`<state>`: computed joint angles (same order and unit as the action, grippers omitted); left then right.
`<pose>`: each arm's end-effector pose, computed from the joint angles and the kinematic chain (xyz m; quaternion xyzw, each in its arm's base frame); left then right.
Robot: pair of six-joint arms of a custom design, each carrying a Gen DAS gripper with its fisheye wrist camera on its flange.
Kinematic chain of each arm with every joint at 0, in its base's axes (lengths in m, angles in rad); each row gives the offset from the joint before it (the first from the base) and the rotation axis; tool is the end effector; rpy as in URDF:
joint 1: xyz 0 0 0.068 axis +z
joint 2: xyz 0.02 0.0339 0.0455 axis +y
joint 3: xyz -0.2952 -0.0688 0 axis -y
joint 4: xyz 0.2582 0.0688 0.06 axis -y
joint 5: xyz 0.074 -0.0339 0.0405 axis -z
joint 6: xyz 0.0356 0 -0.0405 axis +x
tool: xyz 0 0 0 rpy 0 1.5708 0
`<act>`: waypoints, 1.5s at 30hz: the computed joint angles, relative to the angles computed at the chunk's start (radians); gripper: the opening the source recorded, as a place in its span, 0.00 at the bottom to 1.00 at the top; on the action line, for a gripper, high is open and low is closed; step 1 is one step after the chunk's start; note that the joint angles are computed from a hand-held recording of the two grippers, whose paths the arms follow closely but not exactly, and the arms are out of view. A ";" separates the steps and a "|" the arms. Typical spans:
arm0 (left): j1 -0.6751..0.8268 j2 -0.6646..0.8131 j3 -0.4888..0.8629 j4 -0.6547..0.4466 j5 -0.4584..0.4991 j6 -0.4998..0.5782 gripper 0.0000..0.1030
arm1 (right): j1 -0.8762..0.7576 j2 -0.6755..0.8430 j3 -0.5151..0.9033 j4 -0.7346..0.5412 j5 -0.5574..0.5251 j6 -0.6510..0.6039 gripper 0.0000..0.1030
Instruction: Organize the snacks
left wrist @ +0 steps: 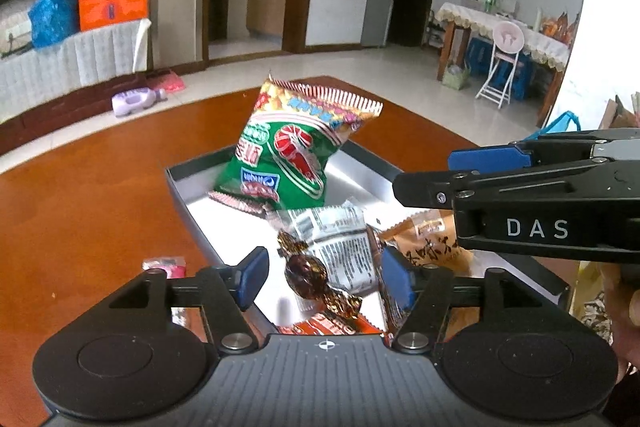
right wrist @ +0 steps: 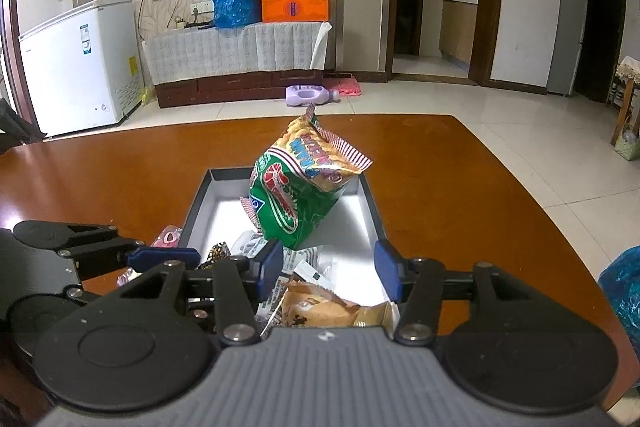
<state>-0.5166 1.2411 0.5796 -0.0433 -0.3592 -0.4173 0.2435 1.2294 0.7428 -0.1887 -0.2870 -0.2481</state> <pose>0.2208 -0.1110 0.2120 -0.0305 0.8957 -0.0411 0.4416 0.2517 0.0729 0.2564 -0.2771 0.8503 0.1279 0.4288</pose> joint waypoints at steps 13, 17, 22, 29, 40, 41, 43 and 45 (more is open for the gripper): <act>0.009 -0.040 -0.012 -0.017 -0.029 -0.011 0.69 | 0.014 -0.032 0.000 0.000 -0.009 0.027 0.58; 0.012 -0.058 -0.017 -0.025 -0.030 -0.011 0.70 | 0.023 -0.040 -0.002 -0.006 -0.004 0.027 0.58; 0.009 -0.073 -0.019 -0.032 -0.037 -0.007 0.71 | 0.025 -0.045 -0.003 -0.003 -0.001 0.029 0.59; 0.008 -0.093 -0.021 -0.037 -0.038 -0.003 0.81 | 0.018 -0.067 0.000 -0.013 -0.013 0.029 0.65; -0.002 -0.144 -0.035 -0.054 -0.050 -0.006 0.95 | -0.027 -0.131 0.008 -0.062 -0.042 0.041 0.67; 0.000 -0.148 -0.037 -0.054 -0.047 -0.010 0.97 | -0.030 -0.139 0.007 -0.067 -0.045 0.043 0.68; 0.002 -0.158 -0.041 -0.052 -0.039 -0.018 0.98 | -0.034 -0.154 0.003 -0.073 -0.051 0.046 0.70; 0.002 -0.163 -0.041 -0.056 -0.041 -0.022 1.00 | -0.036 -0.165 -0.002 -0.076 -0.053 0.046 0.72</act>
